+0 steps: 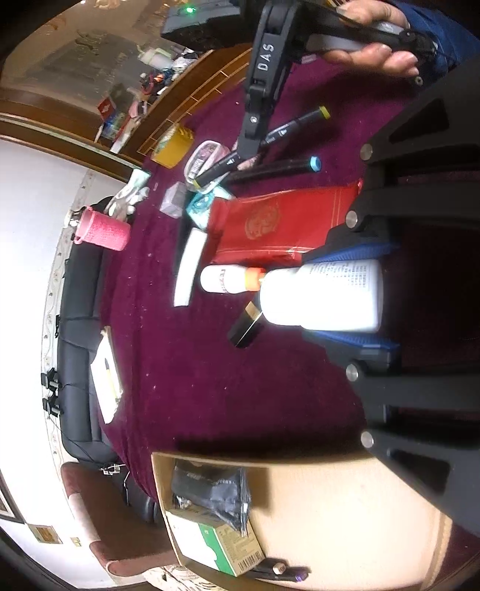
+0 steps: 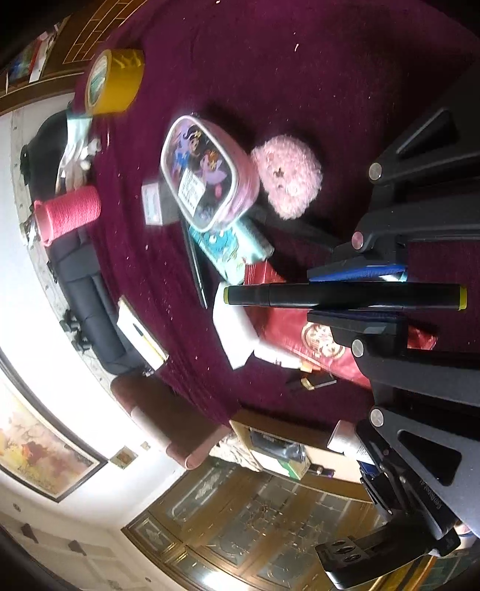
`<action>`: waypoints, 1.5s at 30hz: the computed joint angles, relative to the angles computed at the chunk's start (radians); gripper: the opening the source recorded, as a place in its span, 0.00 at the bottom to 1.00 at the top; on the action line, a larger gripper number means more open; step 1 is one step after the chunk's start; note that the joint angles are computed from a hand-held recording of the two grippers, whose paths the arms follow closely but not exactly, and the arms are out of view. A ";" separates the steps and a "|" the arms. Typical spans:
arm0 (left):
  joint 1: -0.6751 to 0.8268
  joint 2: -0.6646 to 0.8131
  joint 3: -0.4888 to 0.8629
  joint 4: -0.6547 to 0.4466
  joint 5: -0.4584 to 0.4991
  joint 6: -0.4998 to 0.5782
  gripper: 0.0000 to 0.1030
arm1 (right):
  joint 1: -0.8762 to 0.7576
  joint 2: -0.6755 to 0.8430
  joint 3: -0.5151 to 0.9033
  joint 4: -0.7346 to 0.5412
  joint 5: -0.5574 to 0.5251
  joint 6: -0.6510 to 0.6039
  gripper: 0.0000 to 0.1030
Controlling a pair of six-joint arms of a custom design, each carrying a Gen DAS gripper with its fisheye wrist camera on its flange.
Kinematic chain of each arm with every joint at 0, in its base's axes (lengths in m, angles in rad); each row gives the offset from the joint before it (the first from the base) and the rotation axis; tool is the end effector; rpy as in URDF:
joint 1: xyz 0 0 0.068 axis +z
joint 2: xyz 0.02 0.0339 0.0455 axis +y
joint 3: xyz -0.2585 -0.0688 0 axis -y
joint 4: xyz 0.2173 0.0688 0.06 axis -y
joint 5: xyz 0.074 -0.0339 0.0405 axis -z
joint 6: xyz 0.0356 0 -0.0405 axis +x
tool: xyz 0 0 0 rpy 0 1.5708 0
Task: Organize objects
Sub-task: 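Carry the white bottle and black marker into the cardboard box and release them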
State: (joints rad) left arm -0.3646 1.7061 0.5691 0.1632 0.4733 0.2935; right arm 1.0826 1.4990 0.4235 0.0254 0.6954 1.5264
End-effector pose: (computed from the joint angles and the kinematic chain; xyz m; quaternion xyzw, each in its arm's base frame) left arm 0.2372 -0.1079 0.1103 0.3655 0.8570 -0.2341 0.2777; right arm 0.1177 0.1729 0.1208 0.2855 0.8669 0.1468 0.3813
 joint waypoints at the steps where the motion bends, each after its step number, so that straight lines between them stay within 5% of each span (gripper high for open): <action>1: 0.012 -0.013 0.000 -0.011 0.011 0.006 0.31 | 0.002 0.000 -0.002 0.013 0.003 -0.009 0.16; 8: 0.180 -0.075 0.027 -0.115 0.130 0.073 0.31 | -0.014 0.050 0.001 0.140 -0.041 -0.053 0.16; 15: 0.392 -0.041 0.134 -0.236 0.241 0.151 0.31 | -0.023 0.168 0.172 0.202 -0.118 -0.161 0.16; 29: 0.663 0.287 0.504 -0.366 0.229 0.167 0.31 | -0.122 0.657 0.954 -0.035 -0.387 -0.456 0.16; 45: 0.642 0.461 0.734 -0.487 0.184 0.183 0.31 | -0.195 1.108 1.652 -0.364 -0.556 -0.486 0.17</action>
State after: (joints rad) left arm 0.2776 2.1667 1.3026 -0.3238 0.6570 0.4765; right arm 0.8874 2.6066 2.0756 -0.3383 0.1398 1.0404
